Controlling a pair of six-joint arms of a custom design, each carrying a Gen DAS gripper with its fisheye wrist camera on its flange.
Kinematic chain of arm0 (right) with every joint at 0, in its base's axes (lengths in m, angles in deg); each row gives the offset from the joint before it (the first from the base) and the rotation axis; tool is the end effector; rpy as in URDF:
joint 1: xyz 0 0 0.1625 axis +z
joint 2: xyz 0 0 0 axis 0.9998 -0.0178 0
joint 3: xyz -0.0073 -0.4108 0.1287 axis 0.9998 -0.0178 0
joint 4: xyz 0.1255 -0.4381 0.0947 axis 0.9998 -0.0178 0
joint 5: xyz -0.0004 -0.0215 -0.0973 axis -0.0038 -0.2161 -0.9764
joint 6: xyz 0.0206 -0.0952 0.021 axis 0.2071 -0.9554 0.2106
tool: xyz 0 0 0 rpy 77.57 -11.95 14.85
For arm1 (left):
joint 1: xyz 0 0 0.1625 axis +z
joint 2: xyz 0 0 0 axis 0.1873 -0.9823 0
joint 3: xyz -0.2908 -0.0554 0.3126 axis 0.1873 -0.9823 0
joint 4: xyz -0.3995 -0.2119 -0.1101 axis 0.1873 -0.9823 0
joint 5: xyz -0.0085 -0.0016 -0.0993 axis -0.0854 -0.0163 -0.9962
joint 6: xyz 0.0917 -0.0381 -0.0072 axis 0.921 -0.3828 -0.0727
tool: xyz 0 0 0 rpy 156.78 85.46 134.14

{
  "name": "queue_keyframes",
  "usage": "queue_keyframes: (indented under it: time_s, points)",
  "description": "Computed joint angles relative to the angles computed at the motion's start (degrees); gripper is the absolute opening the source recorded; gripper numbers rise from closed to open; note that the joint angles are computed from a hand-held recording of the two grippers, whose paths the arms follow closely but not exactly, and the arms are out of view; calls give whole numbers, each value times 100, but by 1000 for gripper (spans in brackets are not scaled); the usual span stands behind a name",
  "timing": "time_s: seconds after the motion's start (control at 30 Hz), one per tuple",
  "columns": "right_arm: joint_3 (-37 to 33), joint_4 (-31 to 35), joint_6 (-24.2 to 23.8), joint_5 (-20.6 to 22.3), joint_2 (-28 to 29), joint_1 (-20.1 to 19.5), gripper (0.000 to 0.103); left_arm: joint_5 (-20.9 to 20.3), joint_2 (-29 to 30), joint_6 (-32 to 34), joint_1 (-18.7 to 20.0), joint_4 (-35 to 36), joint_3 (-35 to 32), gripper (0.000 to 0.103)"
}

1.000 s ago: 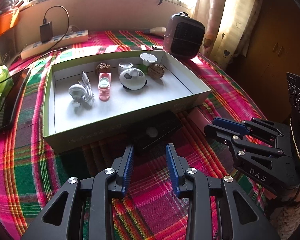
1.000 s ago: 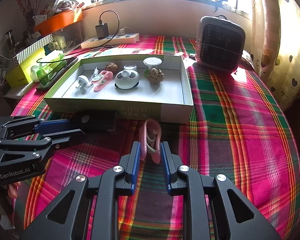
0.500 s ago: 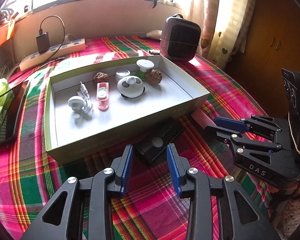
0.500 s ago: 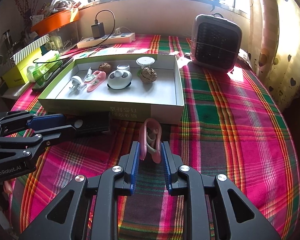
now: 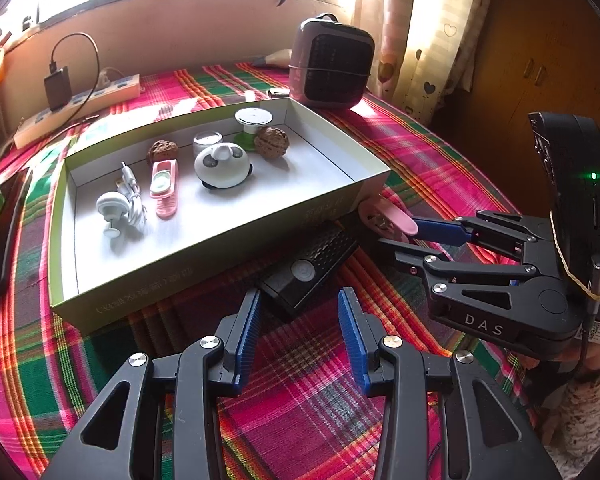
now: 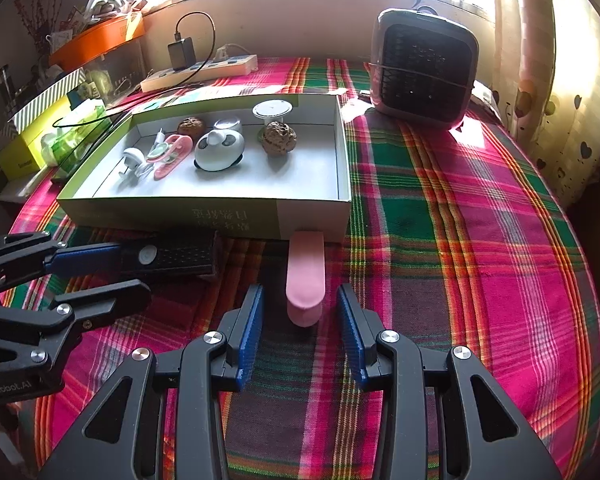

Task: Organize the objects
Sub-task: 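Close the left gripper on the black remote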

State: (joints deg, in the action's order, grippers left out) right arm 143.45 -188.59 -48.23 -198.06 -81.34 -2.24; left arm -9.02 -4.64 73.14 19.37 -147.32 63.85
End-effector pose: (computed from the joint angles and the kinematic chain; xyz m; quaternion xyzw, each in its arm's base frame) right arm 0.0618 -0.3562 0.2662 0.1193 -0.8758 0.3033 0.3559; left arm -0.3455 -0.4022 -0.0148 0.3885 0.8968 -0.1450 0.1541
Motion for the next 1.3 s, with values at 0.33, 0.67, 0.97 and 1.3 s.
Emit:
queue_keyframes:
  time_s: [0.33, 0.67, 0.97, 1.3]
  points:
    - [-28, 20, -51, -44, -35, -37, 39, 328, -48, 153, -199, -141, 78, 37]
    - [-50, -8, -173, -62, -11, -55, 39, 304, 275, 452, -130, 311, -328, 39]
    - [-69, 62, -236, 37, -98, -158, 42, 446, 529, 384, -126, 582, -627, 39]
    - [-68, 141, -361, 158, -160, -216, 42, 618, 570, 94, -195, 713, -633, 35]
